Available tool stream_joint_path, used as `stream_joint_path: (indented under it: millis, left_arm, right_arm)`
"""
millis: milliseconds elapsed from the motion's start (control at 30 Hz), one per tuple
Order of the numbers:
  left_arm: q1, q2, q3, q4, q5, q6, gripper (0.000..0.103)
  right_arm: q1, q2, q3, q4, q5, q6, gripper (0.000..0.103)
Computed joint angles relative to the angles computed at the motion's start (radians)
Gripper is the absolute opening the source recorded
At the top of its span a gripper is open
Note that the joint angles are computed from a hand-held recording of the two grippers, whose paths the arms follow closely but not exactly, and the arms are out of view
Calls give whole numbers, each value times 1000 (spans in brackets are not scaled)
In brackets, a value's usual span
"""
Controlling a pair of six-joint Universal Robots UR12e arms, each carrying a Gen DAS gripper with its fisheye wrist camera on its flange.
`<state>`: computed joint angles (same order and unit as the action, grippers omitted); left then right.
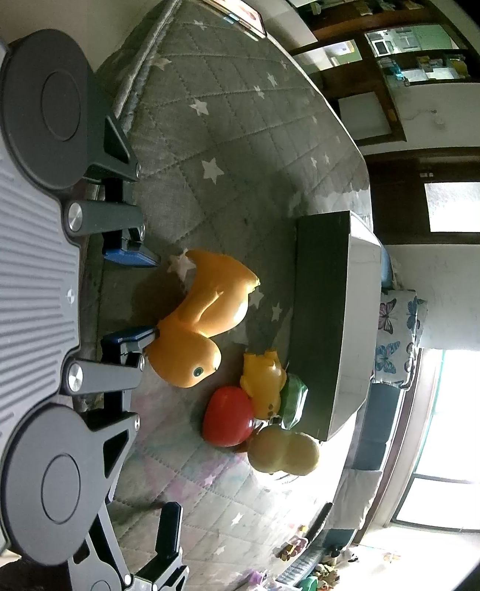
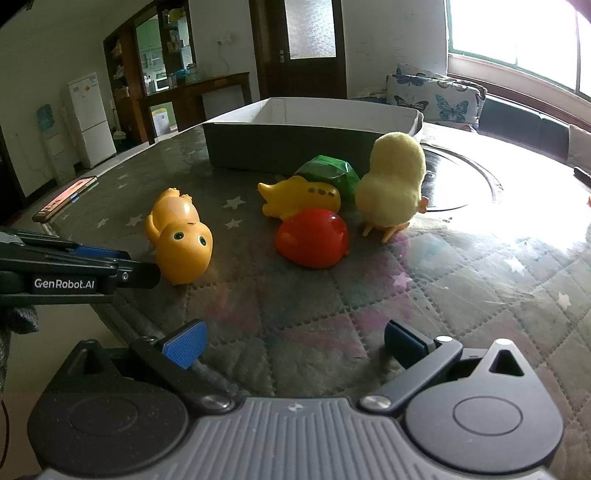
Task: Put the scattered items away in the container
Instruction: 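Move the left gripper toward the large orange rubber duck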
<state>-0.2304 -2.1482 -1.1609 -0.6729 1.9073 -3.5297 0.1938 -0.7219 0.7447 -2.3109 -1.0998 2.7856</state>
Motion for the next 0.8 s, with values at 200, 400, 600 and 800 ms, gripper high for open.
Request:
stream_joint_path:
  millis: [200,400,600,800]
  left_arm:
    - [3,1,-1,2,-6,-5,37]
    - [6,2,-3,3,-14,-10,37]
    - [11,4,-6,4,-27,-18,37]
    - [15,5,-7,10,-46,-22,37]
  right_arm:
    - [1,14,-24,16,7,-15,103]
    - [2,24,-41,30,19,-31,103]
    - [3,33,-56,35,31,-40,103]
    - [4,43,-73,42,42,-44,102]
